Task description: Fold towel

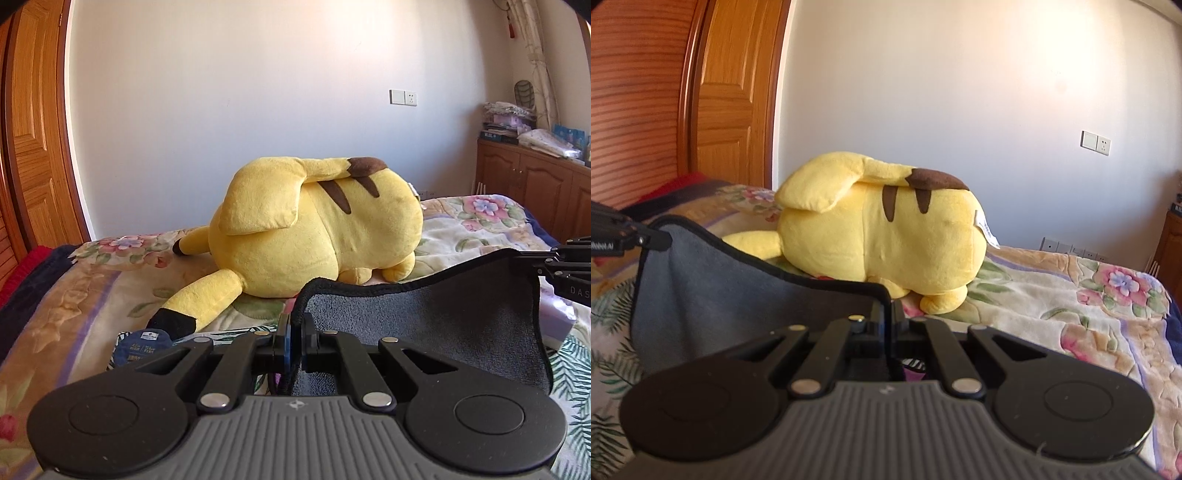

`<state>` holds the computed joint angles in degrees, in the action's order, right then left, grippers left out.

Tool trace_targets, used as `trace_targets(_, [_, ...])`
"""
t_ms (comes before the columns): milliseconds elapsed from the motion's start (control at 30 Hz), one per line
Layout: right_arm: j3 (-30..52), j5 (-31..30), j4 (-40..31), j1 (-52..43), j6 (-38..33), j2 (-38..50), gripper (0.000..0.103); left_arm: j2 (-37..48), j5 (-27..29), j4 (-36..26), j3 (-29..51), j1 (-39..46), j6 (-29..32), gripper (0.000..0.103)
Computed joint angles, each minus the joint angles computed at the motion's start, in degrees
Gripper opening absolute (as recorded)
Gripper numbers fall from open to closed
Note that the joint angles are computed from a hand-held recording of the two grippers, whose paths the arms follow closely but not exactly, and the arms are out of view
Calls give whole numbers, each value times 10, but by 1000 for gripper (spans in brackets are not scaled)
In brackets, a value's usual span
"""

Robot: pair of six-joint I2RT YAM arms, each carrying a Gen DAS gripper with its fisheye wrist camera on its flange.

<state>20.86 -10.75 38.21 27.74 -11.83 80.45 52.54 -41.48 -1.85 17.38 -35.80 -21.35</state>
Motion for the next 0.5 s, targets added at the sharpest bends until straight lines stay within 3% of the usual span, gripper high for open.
trace_targets(500, [41,6,111,-10,5,178,4,200,95,220,-14,104,52,0])
